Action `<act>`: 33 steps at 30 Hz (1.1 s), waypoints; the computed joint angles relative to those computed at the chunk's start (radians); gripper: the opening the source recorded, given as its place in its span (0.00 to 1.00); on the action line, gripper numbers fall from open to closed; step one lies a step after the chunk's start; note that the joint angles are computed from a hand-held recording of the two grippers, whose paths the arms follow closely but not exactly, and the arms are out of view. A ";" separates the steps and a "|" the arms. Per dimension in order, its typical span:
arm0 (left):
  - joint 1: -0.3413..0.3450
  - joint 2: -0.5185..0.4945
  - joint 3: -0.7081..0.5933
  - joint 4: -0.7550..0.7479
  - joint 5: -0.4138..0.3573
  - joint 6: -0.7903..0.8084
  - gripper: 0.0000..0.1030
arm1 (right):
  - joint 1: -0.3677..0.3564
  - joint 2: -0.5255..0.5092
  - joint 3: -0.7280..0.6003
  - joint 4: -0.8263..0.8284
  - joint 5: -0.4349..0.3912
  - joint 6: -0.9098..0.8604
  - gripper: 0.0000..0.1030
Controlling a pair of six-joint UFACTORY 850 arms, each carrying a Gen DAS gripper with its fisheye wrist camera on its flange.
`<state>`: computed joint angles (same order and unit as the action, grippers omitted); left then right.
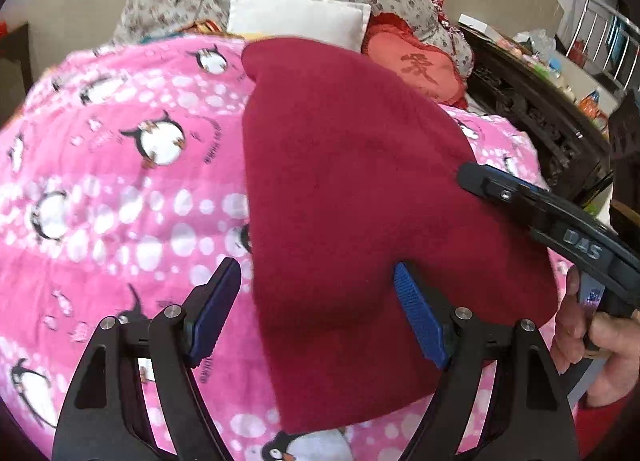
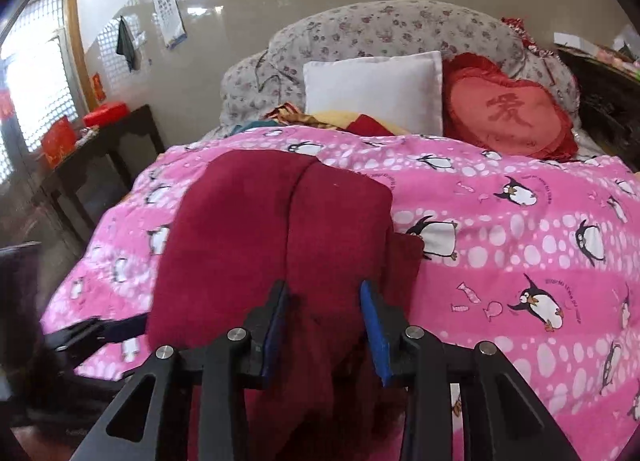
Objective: Fold small clothes
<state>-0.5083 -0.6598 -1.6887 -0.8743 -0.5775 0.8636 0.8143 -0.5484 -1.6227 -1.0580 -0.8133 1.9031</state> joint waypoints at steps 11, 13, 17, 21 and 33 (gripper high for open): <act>0.071 -0.148 -0.179 -0.188 -0.269 -0.067 0.87 | -0.069 0.124 0.250 -0.302 0.316 0.529 0.86; 0.069 -0.155 -0.174 -0.233 -0.277 -0.035 0.88 | -0.079 0.111 0.253 -0.408 0.334 0.633 0.84; 0.057 -0.153 -0.176 -0.240 -0.293 0.024 0.76 | -0.070 0.078 0.198 -0.349 0.302 0.563 0.55; 0.063 -0.068 -0.096 -0.248 -0.278 0.107 0.58 | -0.025 0.088 0.160 -0.293 0.233 0.486 0.48; 0.162 0.307 0.410 -0.195 -0.181 0.273 0.58 | 0.151 0.009 0.054 -0.120 0.282 0.339 0.48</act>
